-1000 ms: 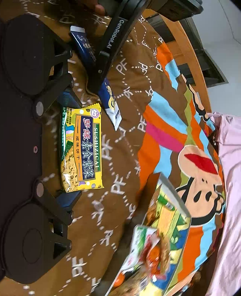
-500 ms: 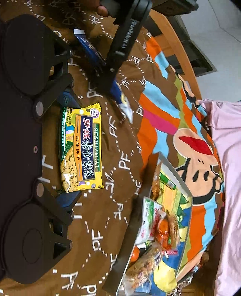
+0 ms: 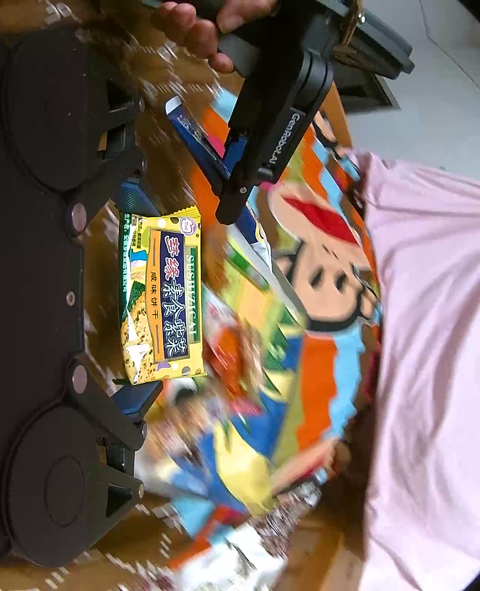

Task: Organize snacks
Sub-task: 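Lift both held snacks and carry them over the metal tray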

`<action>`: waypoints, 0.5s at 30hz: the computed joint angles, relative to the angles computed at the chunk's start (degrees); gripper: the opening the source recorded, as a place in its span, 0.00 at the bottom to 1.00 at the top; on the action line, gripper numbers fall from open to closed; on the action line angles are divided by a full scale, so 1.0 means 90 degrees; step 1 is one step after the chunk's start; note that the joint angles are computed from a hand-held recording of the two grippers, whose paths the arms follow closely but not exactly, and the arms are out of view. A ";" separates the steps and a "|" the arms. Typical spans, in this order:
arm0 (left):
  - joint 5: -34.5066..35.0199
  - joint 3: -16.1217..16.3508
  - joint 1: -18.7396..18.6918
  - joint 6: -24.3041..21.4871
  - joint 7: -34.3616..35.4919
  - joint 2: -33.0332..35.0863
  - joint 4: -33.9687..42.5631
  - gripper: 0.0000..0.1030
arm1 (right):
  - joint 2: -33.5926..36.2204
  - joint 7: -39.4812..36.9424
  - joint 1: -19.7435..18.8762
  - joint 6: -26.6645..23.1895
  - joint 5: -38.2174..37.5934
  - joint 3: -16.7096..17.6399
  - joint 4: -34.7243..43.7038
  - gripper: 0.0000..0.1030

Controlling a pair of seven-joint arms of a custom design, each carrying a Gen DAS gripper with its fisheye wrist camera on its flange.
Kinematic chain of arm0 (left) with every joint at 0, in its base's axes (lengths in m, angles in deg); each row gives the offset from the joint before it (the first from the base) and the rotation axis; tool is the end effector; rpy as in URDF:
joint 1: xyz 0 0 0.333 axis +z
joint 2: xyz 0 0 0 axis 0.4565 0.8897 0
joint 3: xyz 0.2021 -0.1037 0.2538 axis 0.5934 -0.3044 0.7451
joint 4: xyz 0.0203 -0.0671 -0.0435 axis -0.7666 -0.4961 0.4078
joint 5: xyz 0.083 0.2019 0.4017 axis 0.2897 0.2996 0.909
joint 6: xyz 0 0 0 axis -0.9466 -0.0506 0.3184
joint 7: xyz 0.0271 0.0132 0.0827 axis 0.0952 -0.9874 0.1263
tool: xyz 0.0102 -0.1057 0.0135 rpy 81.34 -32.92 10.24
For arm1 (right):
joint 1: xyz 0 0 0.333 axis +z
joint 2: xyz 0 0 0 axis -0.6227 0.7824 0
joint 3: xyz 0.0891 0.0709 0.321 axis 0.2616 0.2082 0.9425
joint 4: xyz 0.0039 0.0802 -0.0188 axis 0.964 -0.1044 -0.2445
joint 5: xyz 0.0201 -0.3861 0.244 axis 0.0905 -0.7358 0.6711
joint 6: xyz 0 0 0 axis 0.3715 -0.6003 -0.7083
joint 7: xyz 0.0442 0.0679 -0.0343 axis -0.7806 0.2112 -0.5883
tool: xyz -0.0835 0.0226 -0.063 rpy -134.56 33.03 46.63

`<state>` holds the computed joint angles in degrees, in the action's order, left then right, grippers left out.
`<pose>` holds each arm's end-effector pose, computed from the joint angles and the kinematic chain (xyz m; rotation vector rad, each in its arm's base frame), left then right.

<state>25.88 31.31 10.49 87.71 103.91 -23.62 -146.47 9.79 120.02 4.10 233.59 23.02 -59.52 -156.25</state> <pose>0.6863 -0.2808 0.4354 -1.9864 1.8392 -1.0722 0.6369 0.4561 0.3995 -1.8334 1.2265 -0.5465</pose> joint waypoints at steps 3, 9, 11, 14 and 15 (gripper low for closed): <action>0.0165 0.0132 -0.0199 0.0048 -0.0091 0.0530 0.0757 0.36 | 0.0231 0.0509 0.0449 0.0176 0.0111 -0.0804 0.0158 0.89; 0.0465 0.0431 -0.0555 -0.0190 -0.0164 0.1571 0.2289 0.36 | 0.0715 0.0820 0.0408 0.0281 0.0517 -0.1217 0.0571 0.89; 0.0522 0.0487 -0.0640 -0.0221 -0.0160 0.1881 0.2732 0.36 | 0.0857 0.0729 0.0294 0.0336 0.0597 -0.1190 0.0717 0.89; 0.0486 0.0459 -0.0672 -0.0335 -0.0116 0.2346 0.3394 0.36 | 0.1006 0.0519 0.0096 0.0340 0.0714 -0.1078 0.0908 0.89; 0.0507 0.0487 -0.0712 -0.0434 -0.0107 0.2528 0.3672 0.36 | 0.1048 0.0413 -0.0003 0.0304 0.0725 -0.1000 0.0986 0.89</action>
<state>30.44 35.69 4.08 83.81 102.95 -0.87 -113.42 19.23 123.74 4.08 236.32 29.55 -68.52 -147.37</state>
